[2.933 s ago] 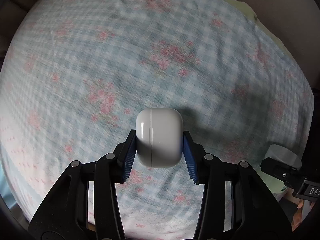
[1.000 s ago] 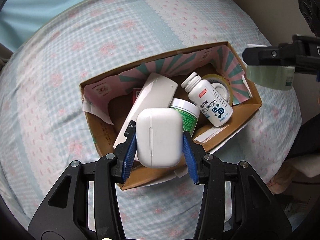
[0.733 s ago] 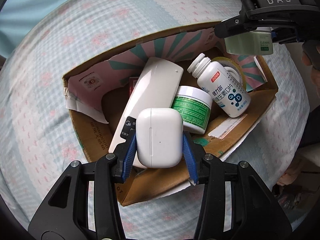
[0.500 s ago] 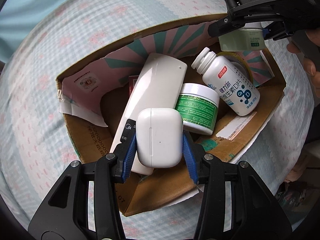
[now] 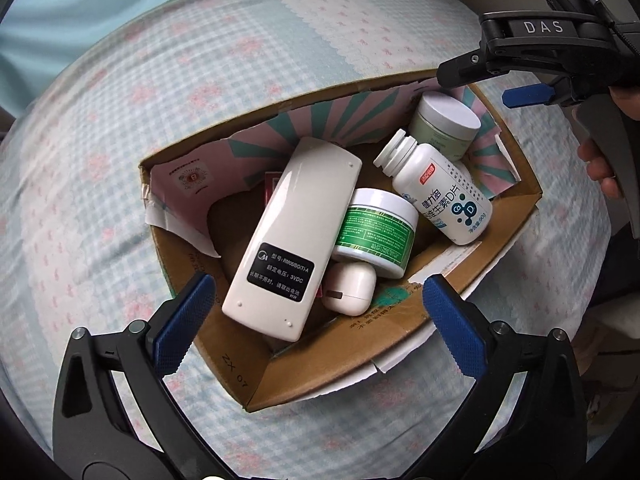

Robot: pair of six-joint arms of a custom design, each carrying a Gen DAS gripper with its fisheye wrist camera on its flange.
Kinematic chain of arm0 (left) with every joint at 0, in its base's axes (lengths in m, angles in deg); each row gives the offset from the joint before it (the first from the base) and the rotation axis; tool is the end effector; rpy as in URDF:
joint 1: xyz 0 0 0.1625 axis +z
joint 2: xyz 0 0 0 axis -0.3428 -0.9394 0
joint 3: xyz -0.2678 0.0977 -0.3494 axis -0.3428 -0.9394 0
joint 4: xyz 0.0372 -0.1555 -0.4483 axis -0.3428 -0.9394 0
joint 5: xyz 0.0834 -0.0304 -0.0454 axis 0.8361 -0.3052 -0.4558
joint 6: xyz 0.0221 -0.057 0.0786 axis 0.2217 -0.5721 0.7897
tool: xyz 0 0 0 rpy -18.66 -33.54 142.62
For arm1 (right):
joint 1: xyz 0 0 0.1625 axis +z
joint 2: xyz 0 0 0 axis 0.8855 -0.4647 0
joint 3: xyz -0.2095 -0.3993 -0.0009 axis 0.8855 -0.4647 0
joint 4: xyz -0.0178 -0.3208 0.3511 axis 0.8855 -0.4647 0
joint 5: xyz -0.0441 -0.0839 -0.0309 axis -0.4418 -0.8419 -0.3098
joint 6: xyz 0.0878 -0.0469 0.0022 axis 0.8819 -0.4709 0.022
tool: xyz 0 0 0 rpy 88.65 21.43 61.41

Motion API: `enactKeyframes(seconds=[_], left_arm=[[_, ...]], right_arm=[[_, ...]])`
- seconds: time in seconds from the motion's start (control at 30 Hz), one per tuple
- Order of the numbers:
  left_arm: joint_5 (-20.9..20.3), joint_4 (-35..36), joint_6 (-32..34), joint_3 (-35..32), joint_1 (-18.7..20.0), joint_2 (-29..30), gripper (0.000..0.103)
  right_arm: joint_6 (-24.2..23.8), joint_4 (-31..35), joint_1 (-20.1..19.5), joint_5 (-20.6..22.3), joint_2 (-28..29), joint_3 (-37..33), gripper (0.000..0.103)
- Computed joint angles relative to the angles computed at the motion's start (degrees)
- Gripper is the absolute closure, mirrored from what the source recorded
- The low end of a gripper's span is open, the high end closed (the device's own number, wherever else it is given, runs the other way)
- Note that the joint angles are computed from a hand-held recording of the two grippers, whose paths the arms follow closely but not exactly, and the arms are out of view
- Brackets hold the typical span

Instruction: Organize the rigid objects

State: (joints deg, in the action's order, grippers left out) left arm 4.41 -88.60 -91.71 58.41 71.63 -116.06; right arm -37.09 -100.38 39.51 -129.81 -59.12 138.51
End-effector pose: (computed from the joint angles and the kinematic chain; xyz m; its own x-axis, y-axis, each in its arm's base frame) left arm -0.2330 -0.5931 0.1621 -0.7871 0.3074 -0.5348 0.3937 0.9178 -0.0520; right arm 0.2203 -0.7045 0.2536 -0.7991 0.1014 0.5927 -0.0197 0.9808 -0.1942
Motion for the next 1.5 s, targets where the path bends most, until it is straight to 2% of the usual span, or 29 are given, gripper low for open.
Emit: enactKeyframes(seconds=[0.2,0.43,0.57,0.67,0.8,0.93,1.13,1.33,1.5], left_arm=[[1.3,1.3,-1.5,-0.5,-0.7,-0.3,0.0],[4.8,6.5,-6.8,-0.7,-5.4,-3.3,0.0],[7.5,11.3,-13.2,-1.8,-9.2,-5.6,0.0],[9.7,16.5,-20.4,-3.8,-12.6,-6.8,0.0],[15.3,22.2,-29.9,-7.6,-18.2,-7.4,0.0],[21.8,27.9,-39.2,-11.6,-23.1,-7.1,0.0],[27.0,30.2,-48.0,-13.0,-28.8,-6.8,0.0],[30.4,28.4,-50.7,-11.9,-32.6,-6.5,0.0],[31.2,29.6,-52.1,-11.8,-34.2,-5.9,0.0]], right_arm=[[0.1,-0.5,0.1,1.4,-1.8,2.1,0.0],[-0.6,0.2,1.3,2.8,-4.8,3.1,0.0],[-3.4,1.1,3.1,3.2,-7.3,3.4,0.0],[-5.7,2.2,4.7,3.9,-10.2,3.6,0.0],[-10.3,2.8,8.1,3.9,-14.6,3.2,0.0],[-15.3,-1.1,12.4,2.3,-18.7,2.5,0.0],[-23.0,-9.6,17.7,-2.7,-23.2,3.6,0.0],[-27.7,-15.2,19.3,-6.3,-27.5,7.6,0.0],[-29.5,-17.8,19.5,-7.5,-29.6,9.5,0.0]])
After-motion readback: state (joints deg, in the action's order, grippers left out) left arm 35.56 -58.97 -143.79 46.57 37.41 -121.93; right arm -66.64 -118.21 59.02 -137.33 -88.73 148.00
